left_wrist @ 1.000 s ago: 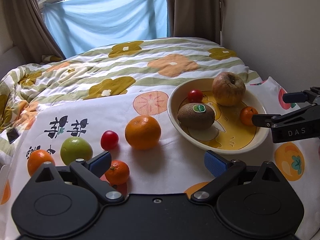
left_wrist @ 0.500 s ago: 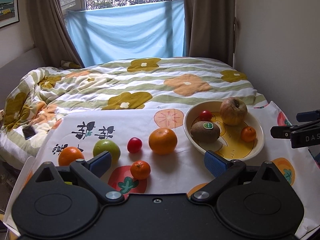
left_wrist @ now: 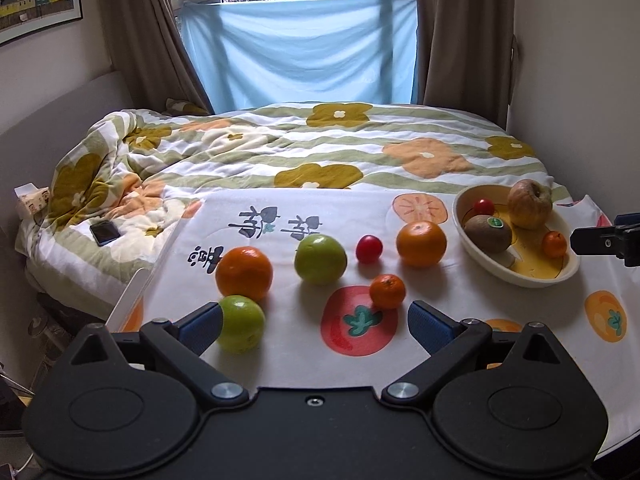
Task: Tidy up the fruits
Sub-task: 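Withdraw both grippers from the bowl back over the remaining fruits, then grasp the green apple with the left gripper while the right gripper grasps a tangerine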
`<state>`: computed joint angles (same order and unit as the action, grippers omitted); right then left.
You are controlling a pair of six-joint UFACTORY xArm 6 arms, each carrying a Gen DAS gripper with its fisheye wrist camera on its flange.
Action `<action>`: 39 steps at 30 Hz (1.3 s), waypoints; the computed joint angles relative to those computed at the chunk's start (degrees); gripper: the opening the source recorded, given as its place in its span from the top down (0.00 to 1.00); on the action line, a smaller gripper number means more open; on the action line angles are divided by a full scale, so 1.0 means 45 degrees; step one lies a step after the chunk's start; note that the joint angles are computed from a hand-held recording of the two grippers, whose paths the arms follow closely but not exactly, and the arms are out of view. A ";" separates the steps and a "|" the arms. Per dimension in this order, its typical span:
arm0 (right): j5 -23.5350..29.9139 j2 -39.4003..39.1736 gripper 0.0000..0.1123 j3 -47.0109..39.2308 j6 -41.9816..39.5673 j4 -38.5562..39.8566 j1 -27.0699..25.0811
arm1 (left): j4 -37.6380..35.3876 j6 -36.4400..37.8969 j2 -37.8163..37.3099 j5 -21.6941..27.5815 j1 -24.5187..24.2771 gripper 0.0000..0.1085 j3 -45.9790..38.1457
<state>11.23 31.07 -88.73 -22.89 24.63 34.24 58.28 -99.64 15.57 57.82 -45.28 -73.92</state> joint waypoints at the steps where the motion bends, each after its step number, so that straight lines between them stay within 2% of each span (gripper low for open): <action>1: 0.0099 0.0057 0.08 -0.0037 0.0565 -0.0411 0.0136 | 0.0113 0.0036 -0.0232 -0.0222 0.0109 0.07 0.0398; 6: 0.0570 0.0646 0.08 -0.0577 0.2827 -0.1727 0.0796 | 0.0576 0.0369 -0.1140 -0.1151 0.0678 0.07 0.2096; 9: 0.0630 0.1161 0.08 -0.1073 0.4602 -0.3029 0.1122 | 0.0782 0.0634 -0.1578 -0.2113 0.1250 0.08 0.3050; 15: 0.1173 0.2432 0.08 -0.2500 0.8554 -0.6042 0.1624 | 0.1162 0.1994 -0.1695 -0.4028 0.2535 0.15 0.4009; 19: 0.1629 0.3292 0.08 -0.3506 1.0451 -0.7587 0.1880 | 0.1882 0.2421 -0.1598 -0.5128 0.3216 0.19 0.4318; 28: 0.2358 0.4531 0.09 -0.4959 1.2760 -0.9452 0.2225 | 0.2622 0.3057 -0.0950 -0.7066 0.4195 0.30 0.4219; 31: 0.2525 0.4723 0.11 -0.5174 1.3228 -0.9781 0.2258 | 0.2735 0.3136 -0.0718 -0.7401 0.4369 0.37 0.4114; 33: 0.2569 0.4866 0.14 -0.5350 1.3310 -0.9788 0.2250 | 0.2762 0.3166 -0.0618 -0.7499 0.4463 0.48 0.4077; 39: 0.2700 0.5598 0.25 -0.6373 1.3212 -0.9969 0.2249 | 0.3420 0.2820 -0.0675 -0.8026 0.4768 0.49 0.4208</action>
<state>23.38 56.26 -117.41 36.57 -20.23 44.36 73.67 -86.95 12.54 21.71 -23.82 -54.98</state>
